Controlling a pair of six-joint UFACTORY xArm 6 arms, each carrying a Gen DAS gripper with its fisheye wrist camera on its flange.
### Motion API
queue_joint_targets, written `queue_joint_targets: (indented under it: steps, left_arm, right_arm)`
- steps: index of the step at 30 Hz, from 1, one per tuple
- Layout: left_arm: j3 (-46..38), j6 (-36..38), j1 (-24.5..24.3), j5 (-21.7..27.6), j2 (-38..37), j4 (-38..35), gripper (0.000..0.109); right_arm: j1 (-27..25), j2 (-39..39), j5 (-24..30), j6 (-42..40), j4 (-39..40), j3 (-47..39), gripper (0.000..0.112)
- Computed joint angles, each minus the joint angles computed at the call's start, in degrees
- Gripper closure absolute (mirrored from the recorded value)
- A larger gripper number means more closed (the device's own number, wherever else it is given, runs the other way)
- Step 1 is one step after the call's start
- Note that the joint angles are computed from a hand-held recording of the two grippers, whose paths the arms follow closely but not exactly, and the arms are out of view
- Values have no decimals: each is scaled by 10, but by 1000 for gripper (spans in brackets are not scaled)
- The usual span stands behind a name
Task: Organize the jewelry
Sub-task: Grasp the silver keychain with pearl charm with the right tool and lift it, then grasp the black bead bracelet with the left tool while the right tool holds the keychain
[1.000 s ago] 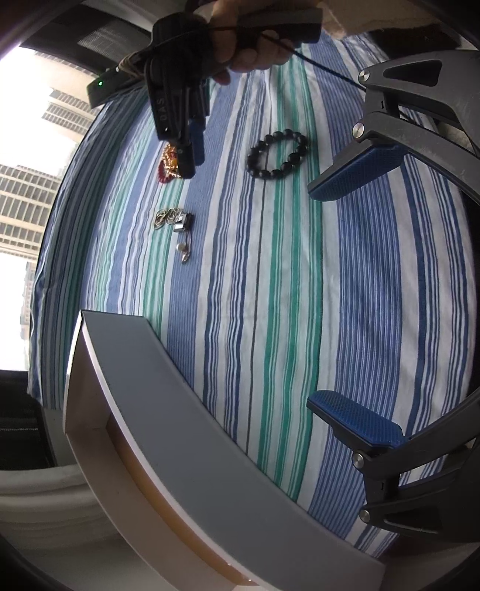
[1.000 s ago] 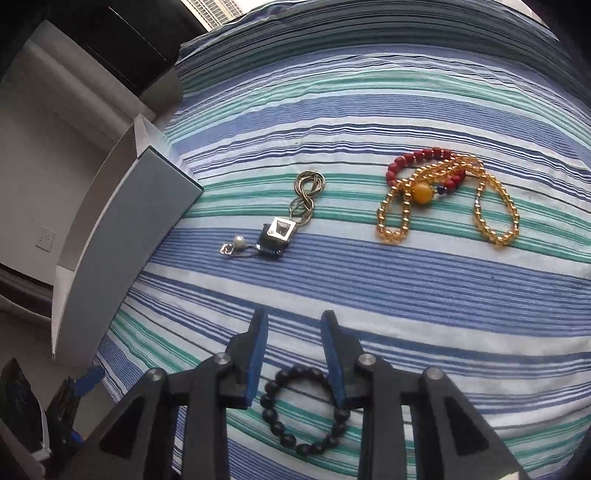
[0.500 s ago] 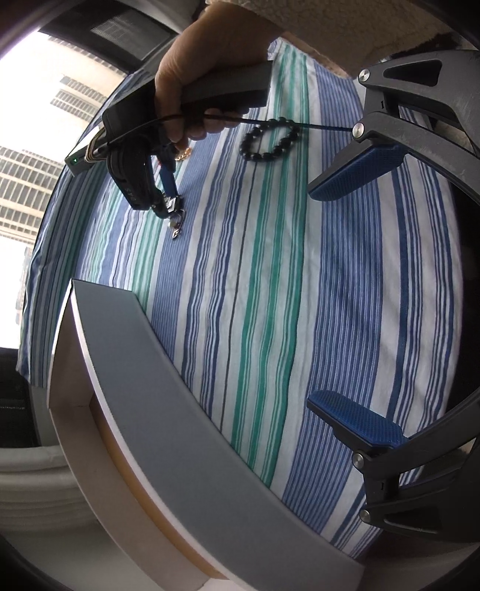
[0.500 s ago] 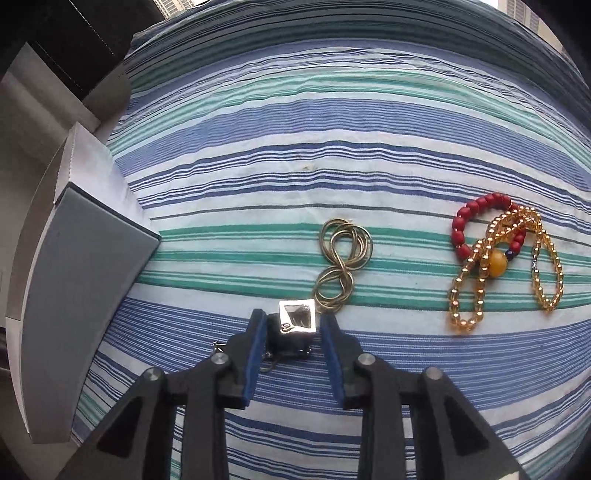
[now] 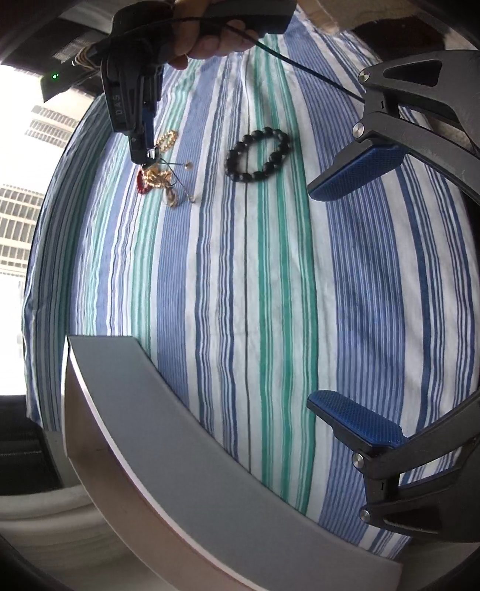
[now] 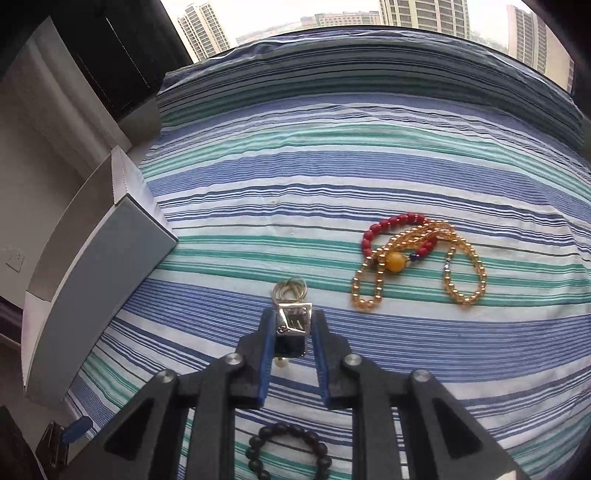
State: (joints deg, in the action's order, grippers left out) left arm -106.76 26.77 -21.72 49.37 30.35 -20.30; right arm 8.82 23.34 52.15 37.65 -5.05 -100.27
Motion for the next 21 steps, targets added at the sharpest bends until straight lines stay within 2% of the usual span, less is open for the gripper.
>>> queue_joint_targets:
  steps: [5, 7, 9, 13, 14, 15, 16, 17, 18, 20, 21]
  left_arm:
    - [-81, 132, -31, 73, 42, -101, 7]
    - [-114, 174, -50, 97, 64, -105, 9]
    - [-146, 204, -70, 123, 88, -91, 30]
    - [-264, 184, -99, 201, 170, -33, 50]
    - [-290, 179, -104, 219, 188, -21, 61]
    - [-293, 184, -108, 225, 192, -12, 67]
    - [-279, 191, -113, 214, 187, -2, 69]
    - [-241, 205, -117, 182, 168, 2, 70]
    - [-212, 216, -122, 158, 152, 8, 76]
    - [-206, 222, -124, 156, 147, 7, 99]
    - [-224, 214, -122, 170, 156, 9, 99]
  right_arm:
    - [-15, -148, -23, 51, -69, 160, 92]
    - [-21, -203, -25, 74, -88, 219, 92]
    - [-26, -253, -25, 94, -95, 272, 92]
    - [-28, -341, -34, 128, -85, 361, 92]
    - [-27, -356, -37, 132, -81, 375, 92]
    - [-25, -369, -41, 137, -78, 387, 92]
    - [-22, -379, -43, 142, -76, 396, 92]
    - [-19, -385, -45, 145, -75, 401, 92]
    - [-17, -391, -48, 146, -73, 405, 92]
    - [-11, -395, -54, 147, -69, 406, 92]
    - [-9, -393, -56, 143, -66, 403, 92]
